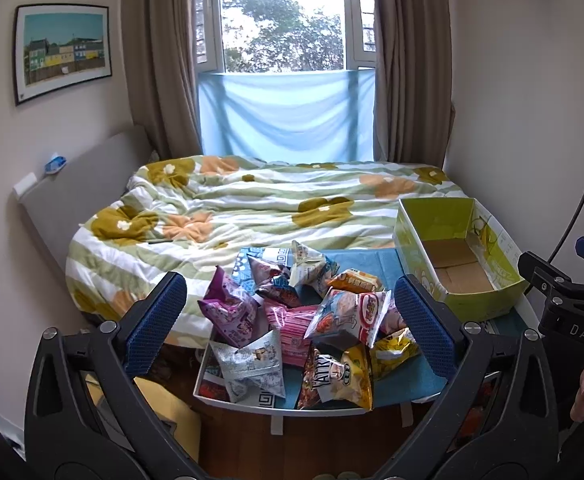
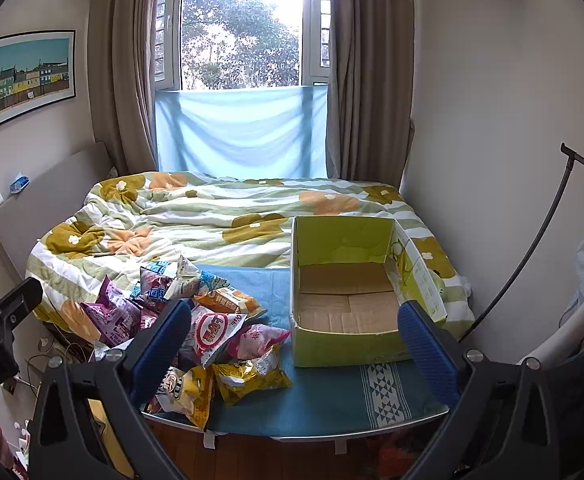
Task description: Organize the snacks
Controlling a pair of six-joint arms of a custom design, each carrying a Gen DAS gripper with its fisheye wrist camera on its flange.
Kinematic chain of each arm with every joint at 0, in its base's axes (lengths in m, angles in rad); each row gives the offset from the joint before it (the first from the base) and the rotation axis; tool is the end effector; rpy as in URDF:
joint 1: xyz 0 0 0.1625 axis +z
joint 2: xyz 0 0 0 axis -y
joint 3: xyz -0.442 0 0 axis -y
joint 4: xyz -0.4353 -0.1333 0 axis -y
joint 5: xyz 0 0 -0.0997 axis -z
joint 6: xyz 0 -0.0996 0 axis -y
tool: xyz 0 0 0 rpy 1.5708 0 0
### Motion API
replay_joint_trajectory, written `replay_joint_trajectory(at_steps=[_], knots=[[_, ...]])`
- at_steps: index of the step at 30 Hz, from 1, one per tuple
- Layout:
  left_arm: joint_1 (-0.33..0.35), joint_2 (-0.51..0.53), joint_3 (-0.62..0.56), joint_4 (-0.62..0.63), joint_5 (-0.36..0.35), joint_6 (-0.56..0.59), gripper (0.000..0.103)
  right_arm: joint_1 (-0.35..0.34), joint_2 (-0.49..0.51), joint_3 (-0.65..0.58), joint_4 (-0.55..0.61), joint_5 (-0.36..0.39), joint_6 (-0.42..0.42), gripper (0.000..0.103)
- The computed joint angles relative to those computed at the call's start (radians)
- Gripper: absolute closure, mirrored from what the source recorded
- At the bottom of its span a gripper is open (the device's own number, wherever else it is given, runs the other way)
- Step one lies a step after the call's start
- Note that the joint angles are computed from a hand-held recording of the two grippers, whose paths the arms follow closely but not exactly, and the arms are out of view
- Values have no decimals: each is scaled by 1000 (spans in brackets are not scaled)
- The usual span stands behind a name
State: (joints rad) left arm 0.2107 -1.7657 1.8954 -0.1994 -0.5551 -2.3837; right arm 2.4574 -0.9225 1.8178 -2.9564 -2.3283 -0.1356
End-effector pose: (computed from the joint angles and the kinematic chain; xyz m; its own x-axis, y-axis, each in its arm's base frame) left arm -0.2484 -0.2760 0.4367 -0.5689 -0.5131 -0.6427 0.4446 0.4656 -0.7652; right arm 0.5533 -0.3676 0.1582 -0.6110 -0.4306 0.6643 -0.7733 0.5040 -0.3846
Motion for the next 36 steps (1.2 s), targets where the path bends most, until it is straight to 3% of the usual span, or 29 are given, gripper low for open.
replay_joint_trajectory(at_steps=[36], knots=[[37,-13,-5,-68,34,79,1,-17,10,-12,-2,7,-7,0]])
